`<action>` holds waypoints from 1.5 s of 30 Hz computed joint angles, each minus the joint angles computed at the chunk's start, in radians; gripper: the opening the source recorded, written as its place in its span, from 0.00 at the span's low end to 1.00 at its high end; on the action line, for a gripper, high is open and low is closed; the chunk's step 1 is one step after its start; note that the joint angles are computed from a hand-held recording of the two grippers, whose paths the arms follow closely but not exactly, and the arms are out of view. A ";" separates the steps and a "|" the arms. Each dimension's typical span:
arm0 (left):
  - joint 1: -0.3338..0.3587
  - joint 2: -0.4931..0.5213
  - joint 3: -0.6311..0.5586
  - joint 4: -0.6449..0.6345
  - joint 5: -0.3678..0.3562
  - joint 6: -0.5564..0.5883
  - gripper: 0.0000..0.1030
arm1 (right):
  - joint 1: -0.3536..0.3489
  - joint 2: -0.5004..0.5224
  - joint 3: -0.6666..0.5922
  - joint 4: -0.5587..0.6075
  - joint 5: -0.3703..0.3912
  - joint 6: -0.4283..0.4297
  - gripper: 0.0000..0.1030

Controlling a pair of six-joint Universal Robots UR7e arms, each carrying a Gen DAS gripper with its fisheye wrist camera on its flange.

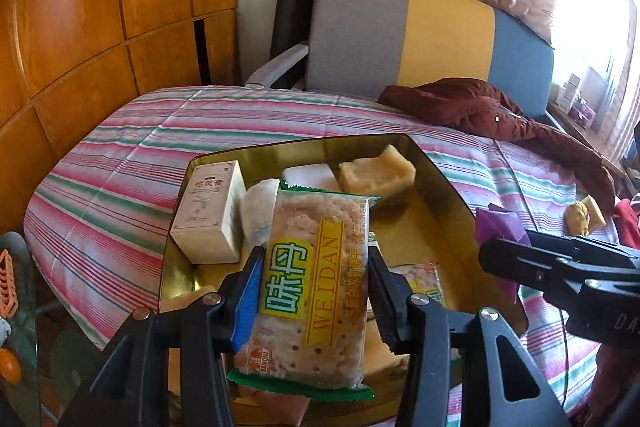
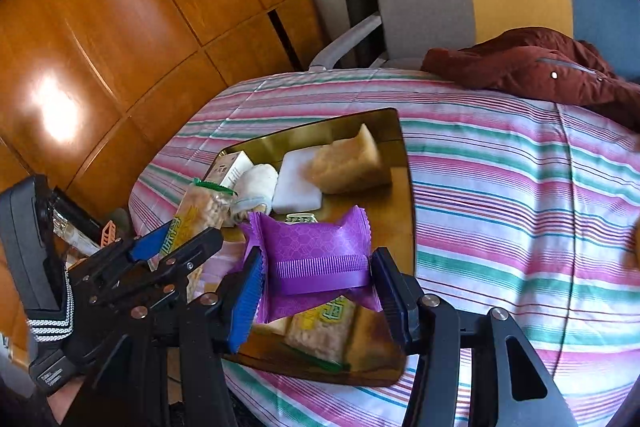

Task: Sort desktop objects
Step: 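Carry the WEIDAN packet and purple packet over the gold tray with both tools, then open both tools to drop the two packets into the gold tray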

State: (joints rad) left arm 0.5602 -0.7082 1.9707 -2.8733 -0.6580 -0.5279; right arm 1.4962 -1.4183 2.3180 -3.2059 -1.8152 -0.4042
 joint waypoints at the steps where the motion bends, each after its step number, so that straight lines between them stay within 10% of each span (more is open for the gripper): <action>1: 0.003 0.000 -0.002 0.003 0.001 -0.003 0.48 | 0.002 0.005 -0.004 0.001 -0.003 0.001 0.53; 45: 0.040 0.016 -0.043 0.033 0.003 -0.019 0.49 | 0.021 0.121 -0.084 -0.027 -0.068 0.022 0.56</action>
State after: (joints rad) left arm 0.5998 -0.6924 1.9273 -2.8405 -0.6552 -0.5466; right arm 1.5175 -1.2971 2.2339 -3.2324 -1.8834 -0.3820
